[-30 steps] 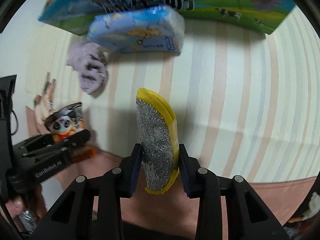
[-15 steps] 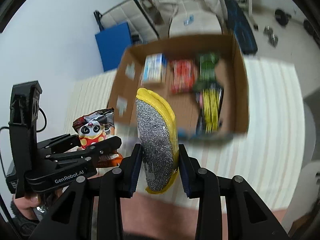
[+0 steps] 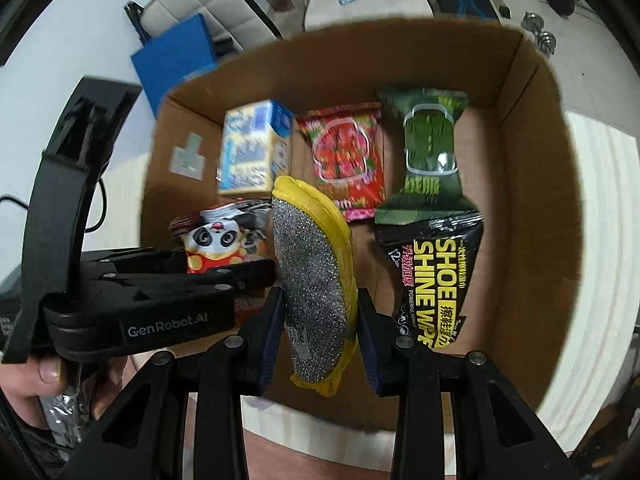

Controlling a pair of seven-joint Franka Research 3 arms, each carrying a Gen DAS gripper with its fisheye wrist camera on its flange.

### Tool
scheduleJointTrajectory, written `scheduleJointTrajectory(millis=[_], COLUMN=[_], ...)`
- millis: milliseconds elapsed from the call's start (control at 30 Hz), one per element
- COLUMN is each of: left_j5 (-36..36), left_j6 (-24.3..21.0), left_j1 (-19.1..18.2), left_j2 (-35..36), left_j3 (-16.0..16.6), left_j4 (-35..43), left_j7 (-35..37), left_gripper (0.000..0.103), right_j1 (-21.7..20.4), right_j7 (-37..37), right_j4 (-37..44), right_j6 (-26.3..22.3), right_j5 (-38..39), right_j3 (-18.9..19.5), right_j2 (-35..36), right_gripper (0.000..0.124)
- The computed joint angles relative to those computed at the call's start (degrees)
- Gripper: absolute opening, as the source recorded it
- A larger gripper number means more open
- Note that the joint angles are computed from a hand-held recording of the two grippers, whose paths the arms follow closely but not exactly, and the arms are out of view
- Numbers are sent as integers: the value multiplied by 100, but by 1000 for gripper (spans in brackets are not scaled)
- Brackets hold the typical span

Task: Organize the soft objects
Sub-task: 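Carry the panda bag and sponge into the box and release both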

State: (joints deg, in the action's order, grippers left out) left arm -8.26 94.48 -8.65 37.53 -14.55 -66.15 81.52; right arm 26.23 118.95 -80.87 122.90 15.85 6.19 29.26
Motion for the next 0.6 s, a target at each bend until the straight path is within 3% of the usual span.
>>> scheduleJointTrajectory(millis=[267, 600], left_j5=[18, -108], left_j6=[-288, -133], left_j1=[-87, -129], left_j2=[553, 687], left_j3=[-32, -95], left_j4=[326, 197], left_j7=[-15, -43], left_gripper=[47, 48], right_j1=[-14, -78], right_j7=[-27, -182], right_j4=[49, -333], right_j6=[-232, -307], right_j5=[30, -7], right_j3=[-3, -22], right_j2=[313, 107], right_gripper=[37, 38])
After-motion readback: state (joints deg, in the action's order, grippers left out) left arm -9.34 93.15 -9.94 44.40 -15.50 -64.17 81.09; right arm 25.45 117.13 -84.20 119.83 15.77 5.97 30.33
